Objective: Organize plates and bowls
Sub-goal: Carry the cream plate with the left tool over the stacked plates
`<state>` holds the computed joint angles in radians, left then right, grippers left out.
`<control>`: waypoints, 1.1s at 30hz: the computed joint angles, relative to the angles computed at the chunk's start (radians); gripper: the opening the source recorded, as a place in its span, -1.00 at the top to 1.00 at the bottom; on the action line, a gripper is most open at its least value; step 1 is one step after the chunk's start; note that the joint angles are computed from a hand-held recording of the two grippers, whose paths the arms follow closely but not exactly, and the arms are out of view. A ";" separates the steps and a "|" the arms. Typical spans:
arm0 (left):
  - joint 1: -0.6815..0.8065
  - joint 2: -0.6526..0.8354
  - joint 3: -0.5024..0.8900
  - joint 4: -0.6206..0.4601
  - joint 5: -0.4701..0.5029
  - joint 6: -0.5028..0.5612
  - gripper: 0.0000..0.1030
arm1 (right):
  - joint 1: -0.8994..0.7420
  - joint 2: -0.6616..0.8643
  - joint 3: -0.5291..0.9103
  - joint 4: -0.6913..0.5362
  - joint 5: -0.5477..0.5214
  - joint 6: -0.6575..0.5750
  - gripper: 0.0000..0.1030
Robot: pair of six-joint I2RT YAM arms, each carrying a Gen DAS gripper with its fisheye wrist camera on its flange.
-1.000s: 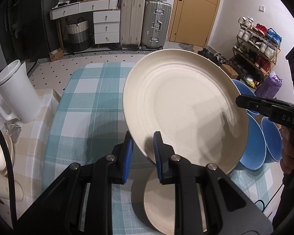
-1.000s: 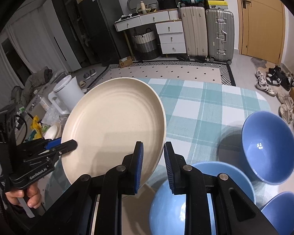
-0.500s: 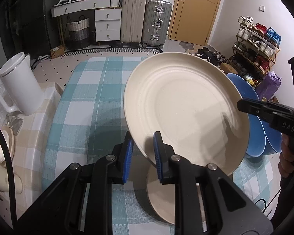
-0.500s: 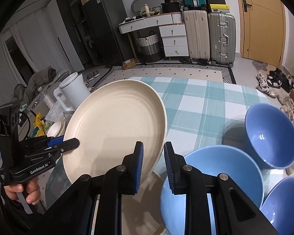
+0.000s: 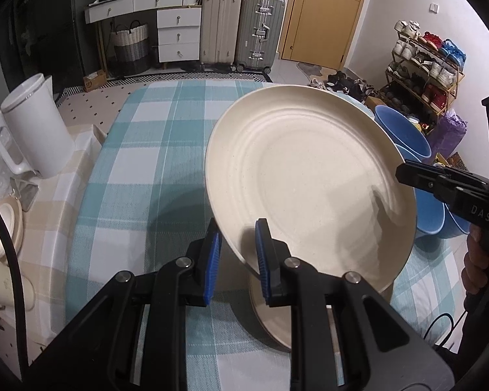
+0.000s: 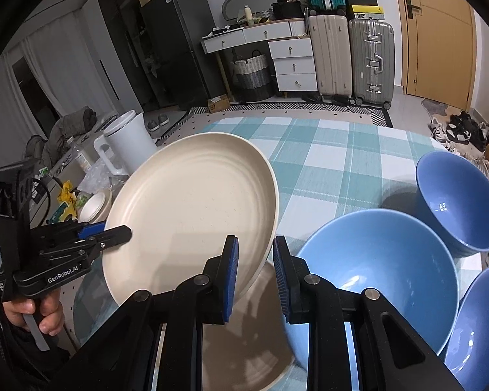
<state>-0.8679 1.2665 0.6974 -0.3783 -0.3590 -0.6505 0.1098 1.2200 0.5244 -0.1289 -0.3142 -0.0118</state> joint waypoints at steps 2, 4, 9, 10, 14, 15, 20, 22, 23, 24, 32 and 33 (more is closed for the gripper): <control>-0.009 -0.005 -0.018 0.013 -0.003 0.002 0.67 | 0.010 -0.020 -0.028 0.020 0.016 0.002 0.55; -0.010 -0.009 -0.030 0.024 0.002 0.001 0.67 | 0.011 -0.039 -0.053 0.036 0.017 0.009 0.55; -0.018 -0.013 -0.062 0.049 0.005 -0.004 0.67 | 0.017 -0.067 -0.099 0.053 0.021 0.022 0.55; -0.024 -0.014 -0.069 0.052 -0.001 -0.005 0.67 | 0.022 -0.076 -0.112 0.060 0.027 0.025 0.55; -0.040 -0.020 -0.090 0.062 -0.009 -0.014 0.67 | 0.018 -0.102 -0.142 0.063 0.014 0.035 0.55; -0.045 -0.023 -0.097 0.064 -0.011 -0.018 0.67 | 0.021 -0.110 -0.151 0.064 0.018 0.037 0.55; -0.071 -0.036 -0.130 0.076 -0.013 -0.042 0.66 | 0.048 -0.161 -0.188 0.060 0.047 0.044 0.55; -0.076 -0.038 -0.142 0.082 -0.015 -0.046 0.66 | 0.057 -0.178 -0.203 0.062 0.057 0.052 0.55; -0.077 -0.036 -0.148 0.087 -0.016 -0.047 0.67 | 0.060 -0.180 -0.210 0.067 0.060 0.055 0.55; -0.083 -0.036 -0.153 0.089 -0.020 -0.052 0.67 | 0.066 -0.183 -0.219 0.074 0.065 0.060 0.55; -0.121 -0.011 -0.169 0.099 -0.047 -0.068 0.66 | 0.074 -0.198 -0.275 0.103 0.066 0.090 0.55; -0.125 -0.004 -0.168 0.102 -0.052 -0.068 0.66 | 0.078 -0.200 -0.280 0.106 0.073 0.093 0.55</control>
